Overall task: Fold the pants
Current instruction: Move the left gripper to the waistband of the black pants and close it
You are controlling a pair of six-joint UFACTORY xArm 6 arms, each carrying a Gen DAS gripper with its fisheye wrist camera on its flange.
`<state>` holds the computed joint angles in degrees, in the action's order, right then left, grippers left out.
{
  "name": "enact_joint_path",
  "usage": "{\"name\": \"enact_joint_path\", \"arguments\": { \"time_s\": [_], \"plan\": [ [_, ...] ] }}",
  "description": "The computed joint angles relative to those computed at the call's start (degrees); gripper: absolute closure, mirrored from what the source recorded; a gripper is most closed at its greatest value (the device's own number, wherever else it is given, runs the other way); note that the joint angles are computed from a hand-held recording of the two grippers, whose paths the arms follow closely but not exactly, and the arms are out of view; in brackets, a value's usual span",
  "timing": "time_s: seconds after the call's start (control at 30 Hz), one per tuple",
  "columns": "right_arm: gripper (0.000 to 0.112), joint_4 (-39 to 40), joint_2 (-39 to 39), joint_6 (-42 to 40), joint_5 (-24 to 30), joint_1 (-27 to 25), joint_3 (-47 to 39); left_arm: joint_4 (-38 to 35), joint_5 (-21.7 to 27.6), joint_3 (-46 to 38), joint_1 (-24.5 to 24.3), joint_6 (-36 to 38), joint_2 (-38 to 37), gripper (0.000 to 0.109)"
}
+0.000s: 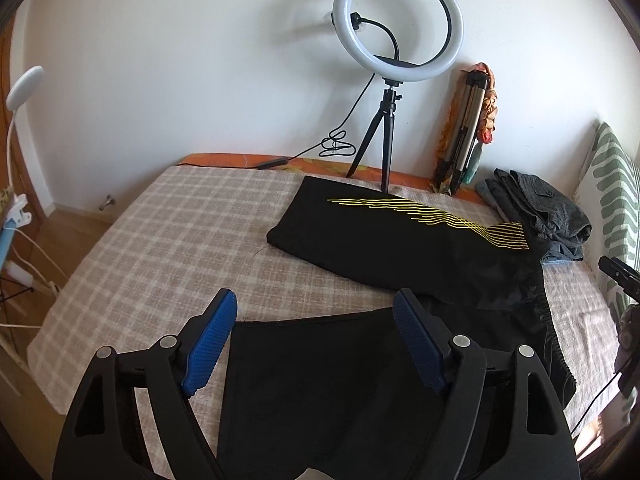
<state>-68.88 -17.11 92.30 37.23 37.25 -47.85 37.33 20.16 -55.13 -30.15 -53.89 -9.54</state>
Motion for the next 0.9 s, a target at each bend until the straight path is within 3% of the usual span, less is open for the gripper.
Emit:
{"name": "enact_joint_path", "arguments": {
  "time_s": [0.13, 0.2, 0.37, 0.47, 0.53, 0.63, 0.77, 0.9],
  "plan": [
    [0.011, -1.42, 3.19, -2.14, -11.15, -5.15, -3.86, -9.91, 1.85, -3.99, 0.28, 10.04, 4.12, 0.04],
    [0.012, -1.0, 6.59, -6.16, -14.09, -6.44, -7.75, -14.41, 3.21, -6.4, 0.52, 14.79, 6.25, 0.048],
    [0.021, 15.02, 17.94, -35.38, -14.79, -7.51, -20.18, -21.99, 5.54, -13.05, 1.32, 22.54, 11.33, 0.055],
    [0.03, 31.72, 26.17, -53.36, -14.31, -8.57, -28.65, -25.54, 7.94, -18.81, 1.5, 26.37, 15.5, 0.056],
    [0.04, 43.71, 31.95, -65.34, -13.45, -9.52, -34.54, -28.09, 10.42, -23.43, 1.77, 28.15, 18.73, 0.056],
    [0.041, 60.47, 40.08, -80.98, -7.79, -11.21, -44.72, -29.09, 14.7, -31.51, 1.99, 30.08, 24.2, 0.056],
    [0.041, 68.78, 50.76, -90.76, 1.44, -12.9, -58.66, -31.67, 21.42, -44.89, 2.12, 33.27, 33.36, 0.056],
    [0.041, 72.0, 60.64, -93.93, 7.72, -14.23, -71.4, -36.93, 28.46, -60.38, 2.62, 36.11, 44.4, 0.056]
  ]
}}
